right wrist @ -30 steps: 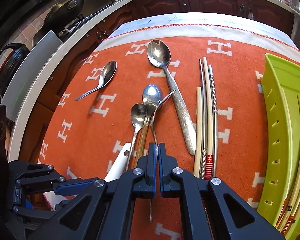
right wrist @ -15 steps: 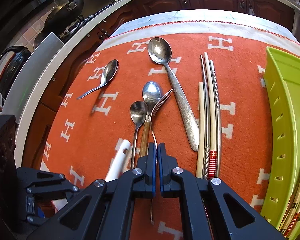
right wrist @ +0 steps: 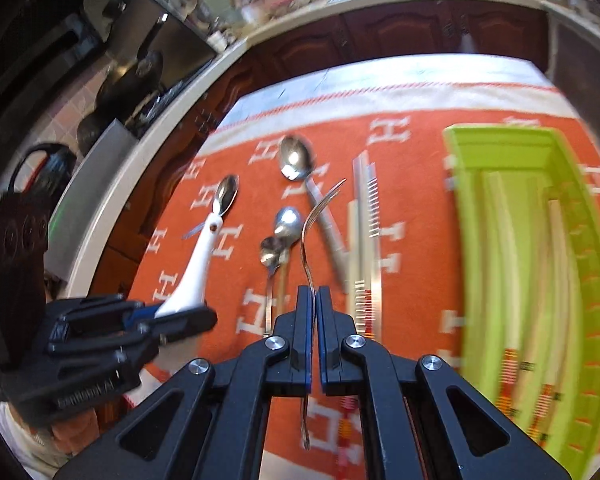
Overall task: Organize utensils
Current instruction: 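Carry the ceramic spoon and fork into the green tray and open both tools, then move both open tools toward the silver spoons on the blanket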
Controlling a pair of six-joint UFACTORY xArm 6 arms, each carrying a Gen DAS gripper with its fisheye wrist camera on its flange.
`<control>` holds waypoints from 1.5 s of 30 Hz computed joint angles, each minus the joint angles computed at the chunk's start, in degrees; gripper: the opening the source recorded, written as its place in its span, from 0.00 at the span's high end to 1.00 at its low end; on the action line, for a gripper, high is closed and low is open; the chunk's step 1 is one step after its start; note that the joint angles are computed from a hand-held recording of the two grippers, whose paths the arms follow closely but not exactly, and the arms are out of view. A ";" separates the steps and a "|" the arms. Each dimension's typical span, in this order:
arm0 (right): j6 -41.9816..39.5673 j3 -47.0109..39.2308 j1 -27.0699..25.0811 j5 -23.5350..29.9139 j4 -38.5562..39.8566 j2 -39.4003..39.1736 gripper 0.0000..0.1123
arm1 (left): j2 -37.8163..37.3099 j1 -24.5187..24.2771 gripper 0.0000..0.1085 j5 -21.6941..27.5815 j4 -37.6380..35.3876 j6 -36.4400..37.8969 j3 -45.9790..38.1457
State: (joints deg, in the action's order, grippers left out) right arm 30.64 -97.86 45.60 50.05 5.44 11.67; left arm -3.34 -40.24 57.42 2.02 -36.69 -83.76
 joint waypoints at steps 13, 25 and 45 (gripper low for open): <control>7.55 12.96 -7.32 7.98 -14.92 -13.53 0.98 | 32.54 -4.79 0.92 8.70 -5.36 4.00 -43.04; 8.65 23.87 -9.69 5.98 -11.37 -19.91 0.86 | 34.07 -7.43 0.91 11.50 -3.16 5.43 -42.52; 9.14 11.44 1.05 8.20 -12.58 -14.37 0.81 | 0.92 -8.37 0.89 8.99 16.09 -5.04 -6.14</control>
State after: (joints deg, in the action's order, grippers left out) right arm 39.79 -86.41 46.65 58.26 -7.14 -2.70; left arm -2.43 -48.61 66.42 18.10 -41.73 -89.91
